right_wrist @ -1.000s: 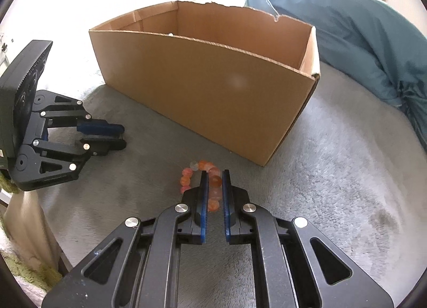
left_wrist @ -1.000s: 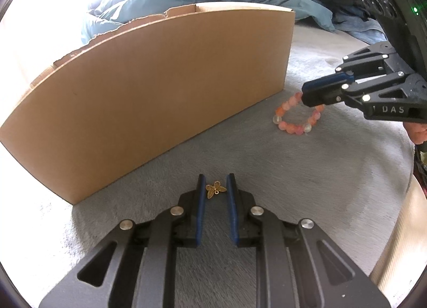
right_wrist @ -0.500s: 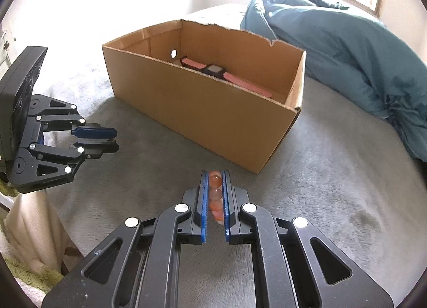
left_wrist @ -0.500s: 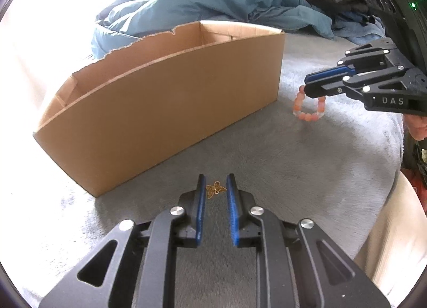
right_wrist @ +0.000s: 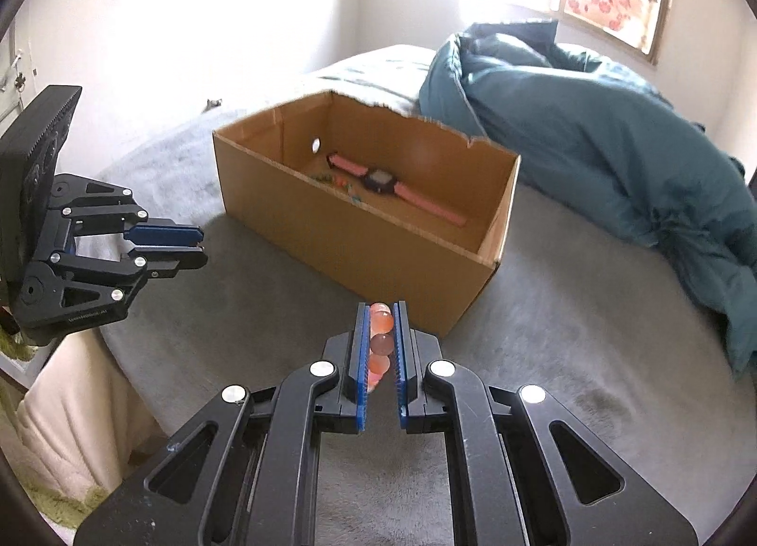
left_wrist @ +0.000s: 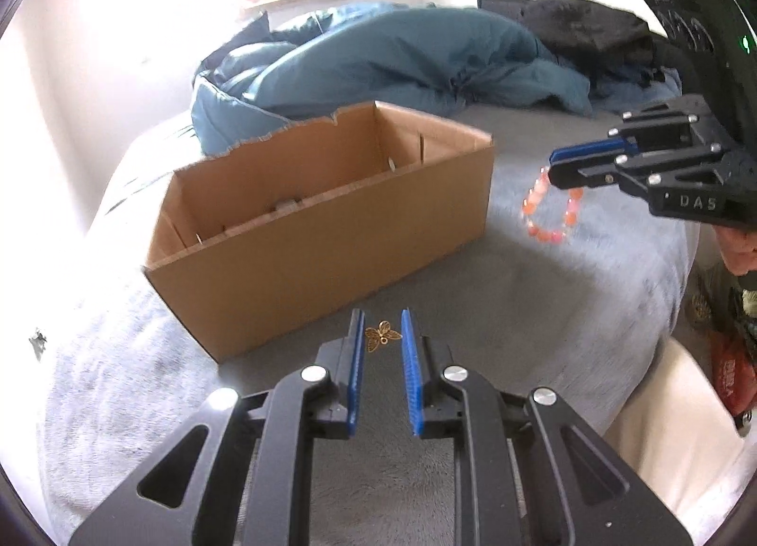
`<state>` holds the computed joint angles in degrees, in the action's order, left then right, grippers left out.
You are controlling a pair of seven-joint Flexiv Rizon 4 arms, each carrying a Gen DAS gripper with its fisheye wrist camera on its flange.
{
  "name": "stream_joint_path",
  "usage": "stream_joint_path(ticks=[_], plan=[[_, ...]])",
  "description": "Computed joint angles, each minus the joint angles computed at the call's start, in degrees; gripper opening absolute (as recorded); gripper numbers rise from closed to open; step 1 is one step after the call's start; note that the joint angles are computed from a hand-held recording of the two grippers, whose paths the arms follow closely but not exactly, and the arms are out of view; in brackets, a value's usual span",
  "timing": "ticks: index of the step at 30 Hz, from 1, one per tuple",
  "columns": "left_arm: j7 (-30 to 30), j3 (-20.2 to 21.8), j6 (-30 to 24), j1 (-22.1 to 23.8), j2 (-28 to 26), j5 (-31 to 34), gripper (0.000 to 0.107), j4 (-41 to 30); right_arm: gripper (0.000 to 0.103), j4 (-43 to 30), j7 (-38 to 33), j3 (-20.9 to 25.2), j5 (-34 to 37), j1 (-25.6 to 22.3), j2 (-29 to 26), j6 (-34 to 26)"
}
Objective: Organize jewelry
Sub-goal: 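Carry the bracelet and the flower charm over the box with both tools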
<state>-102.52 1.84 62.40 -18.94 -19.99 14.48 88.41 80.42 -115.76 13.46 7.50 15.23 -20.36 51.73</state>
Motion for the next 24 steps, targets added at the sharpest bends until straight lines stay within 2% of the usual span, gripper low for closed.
stream_joint_path(ticks=[5, 13, 20, 24], plan=[[-0.39, 0.39, 1.21, 0.43, 2.07, 0.67, 0.015, -0.2, 0.008, -2.99, -0.45, 0.41, 1.01, 0.11, -0.5, 1.3], [1.56, 0.32, 1.86, 3.53, 2.36, -1.22, 0.015, -3.36, 0.008, -14.92, -1.91, 1.2, 2.36, 0.87, -5.94, -0.09], [5.36, -0.1, 0.67, 7.73, -0.85, -6.75, 0.015, -8.94, 0.008, -32.04, -3.12, 1.5, 3.04, 1.87, -16.03, -8.32], [9.69, -1.89, 0.54, 10.97, -3.57, -13.28, 0.015, -11.14, 0.008, -41.68, -2.95, 1.23, 4.01, 2.5, -22.33, -13.97]])
